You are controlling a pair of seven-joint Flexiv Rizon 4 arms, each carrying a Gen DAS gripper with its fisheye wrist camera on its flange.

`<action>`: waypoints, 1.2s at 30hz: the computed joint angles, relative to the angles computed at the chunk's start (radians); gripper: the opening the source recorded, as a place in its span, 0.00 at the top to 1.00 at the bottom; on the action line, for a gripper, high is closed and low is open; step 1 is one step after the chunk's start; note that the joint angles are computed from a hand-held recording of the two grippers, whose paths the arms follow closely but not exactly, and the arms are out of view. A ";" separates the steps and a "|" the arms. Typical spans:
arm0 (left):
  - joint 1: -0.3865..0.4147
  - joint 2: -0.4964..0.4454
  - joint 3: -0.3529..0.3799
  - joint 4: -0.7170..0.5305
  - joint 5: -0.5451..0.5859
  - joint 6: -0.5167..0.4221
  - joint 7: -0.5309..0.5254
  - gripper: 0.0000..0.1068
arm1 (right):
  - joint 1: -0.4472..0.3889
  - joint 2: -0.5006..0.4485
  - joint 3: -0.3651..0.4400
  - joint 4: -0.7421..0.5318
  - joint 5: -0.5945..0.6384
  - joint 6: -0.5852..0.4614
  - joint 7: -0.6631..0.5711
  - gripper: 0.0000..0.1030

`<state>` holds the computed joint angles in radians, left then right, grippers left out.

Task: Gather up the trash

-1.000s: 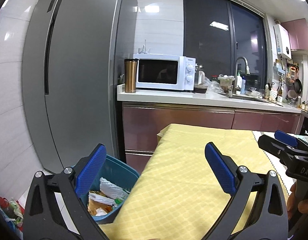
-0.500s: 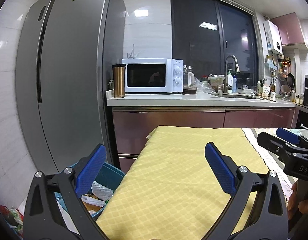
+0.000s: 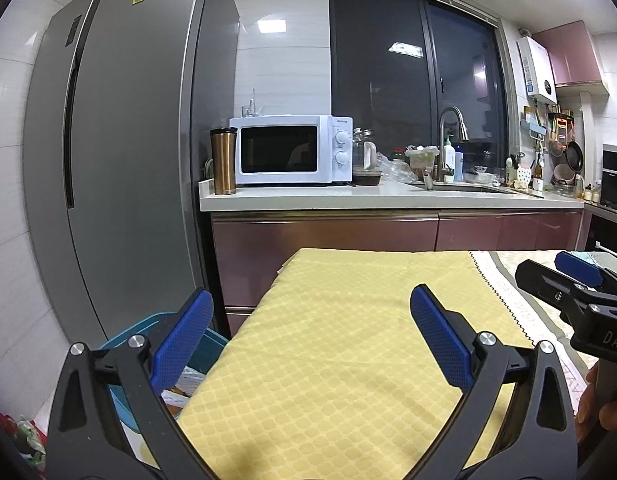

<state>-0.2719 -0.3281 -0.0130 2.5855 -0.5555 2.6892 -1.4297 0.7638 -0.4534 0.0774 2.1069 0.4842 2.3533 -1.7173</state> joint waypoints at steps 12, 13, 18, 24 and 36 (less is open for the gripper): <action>-0.011 -0.017 -0.004 -0.016 -0.001 0.007 -0.001 0.09 | -0.021 0.005 0.008 0.024 -0.006 0.020 0.017 0.07; -0.013 -0.020 -0.004 -0.017 -0.003 0.011 -0.001 0.09 | -0.022 0.005 0.009 0.025 -0.007 0.020 0.019 0.07; -0.005 -0.026 -0.002 -0.015 0.010 0.022 -0.016 0.09 | -0.019 0.005 0.007 0.025 0.000 0.023 0.012 0.07; -0.006 -0.035 -0.002 -0.014 0.011 0.045 -0.022 0.09 | -0.015 0.007 0.007 0.024 0.016 0.032 0.001 0.07; -0.005 -0.038 -0.005 -0.024 0.024 0.054 -0.011 0.09 | -0.019 0.014 0.009 0.020 0.031 0.035 -0.015 0.07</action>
